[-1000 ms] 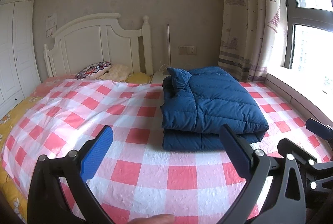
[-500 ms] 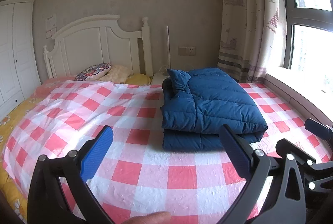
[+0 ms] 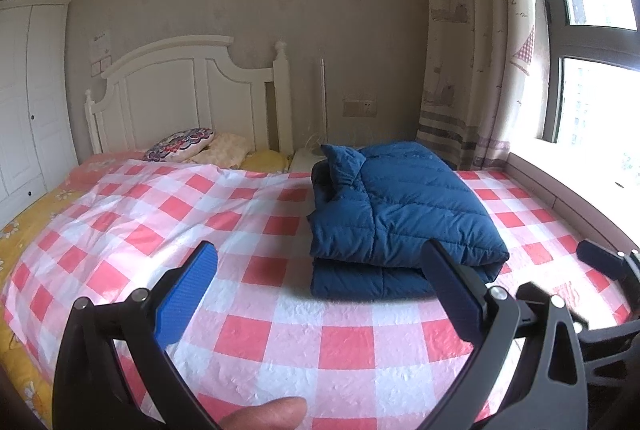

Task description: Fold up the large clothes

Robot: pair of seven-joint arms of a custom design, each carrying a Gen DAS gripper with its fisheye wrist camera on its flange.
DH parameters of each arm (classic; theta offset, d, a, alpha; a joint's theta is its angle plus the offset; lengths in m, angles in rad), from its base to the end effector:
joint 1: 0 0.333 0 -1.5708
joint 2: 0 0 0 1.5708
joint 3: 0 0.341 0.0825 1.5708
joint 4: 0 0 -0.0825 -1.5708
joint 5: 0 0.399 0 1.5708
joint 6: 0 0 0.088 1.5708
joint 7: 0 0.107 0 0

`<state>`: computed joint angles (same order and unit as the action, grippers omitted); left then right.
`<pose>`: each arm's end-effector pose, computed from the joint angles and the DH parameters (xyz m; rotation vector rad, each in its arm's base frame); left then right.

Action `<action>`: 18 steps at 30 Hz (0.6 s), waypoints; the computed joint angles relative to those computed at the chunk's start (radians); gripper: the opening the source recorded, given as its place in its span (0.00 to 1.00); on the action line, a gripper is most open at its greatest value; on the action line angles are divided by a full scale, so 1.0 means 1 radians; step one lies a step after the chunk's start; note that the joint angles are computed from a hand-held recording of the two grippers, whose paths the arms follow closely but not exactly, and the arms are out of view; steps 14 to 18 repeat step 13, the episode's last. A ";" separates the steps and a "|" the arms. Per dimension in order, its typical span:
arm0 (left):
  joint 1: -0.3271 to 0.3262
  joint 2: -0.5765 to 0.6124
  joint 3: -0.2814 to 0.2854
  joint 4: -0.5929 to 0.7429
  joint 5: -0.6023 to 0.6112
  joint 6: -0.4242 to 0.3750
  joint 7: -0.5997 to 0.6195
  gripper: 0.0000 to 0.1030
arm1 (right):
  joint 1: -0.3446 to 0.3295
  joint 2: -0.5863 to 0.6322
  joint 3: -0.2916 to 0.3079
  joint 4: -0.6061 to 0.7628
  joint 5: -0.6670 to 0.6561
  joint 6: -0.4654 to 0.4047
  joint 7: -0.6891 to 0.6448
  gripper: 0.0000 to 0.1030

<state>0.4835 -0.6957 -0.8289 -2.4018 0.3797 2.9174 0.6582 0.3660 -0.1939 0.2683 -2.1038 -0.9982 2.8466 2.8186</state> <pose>0.3996 -0.2561 0.5931 -1.5462 1.4202 -0.8803 0.4109 0.3719 0.6068 -1.6764 1.3106 -0.7145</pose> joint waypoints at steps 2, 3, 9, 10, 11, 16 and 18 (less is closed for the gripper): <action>0.007 0.011 -0.002 0.002 0.003 0.031 0.001 0.98 | 0.002 0.011 -0.006 0.003 0.010 0.007 -0.011 0.95; 0.014 0.020 -0.005 -0.005 -0.002 0.073 -0.008 0.98 | 0.004 0.019 -0.011 0.006 0.025 0.009 -0.023 0.95; 0.069 0.194 -0.045 0.098 0.030 0.012 0.137 0.98 | 0.025 0.063 -0.083 0.026 0.219 0.036 -0.234 0.95; 0.097 0.225 -0.045 0.125 0.055 -0.021 0.141 0.98 | 0.013 0.058 -0.097 0.029 0.239 0.030 -0.260 0.95; 0.119 0.254 -0.036 0.145 0.074 -0.041 0.141 0.98 | -0.016 0.046 -0.107 0.040 0.224 0.002 -0.261 0.95; 0.162 0.349 0.013 0.207 0.103 -0.100 0.165 0.98 | -0.076 0.025 -0.115 0.060 0.165 -0.061 -0.227 0.95; 0.162 0.349 0.013 0.207 0.103 -0.100 0.165 0.98 | -0.076 0.025 -0.115 0.060 0.165 -0.061 -0.227 0.95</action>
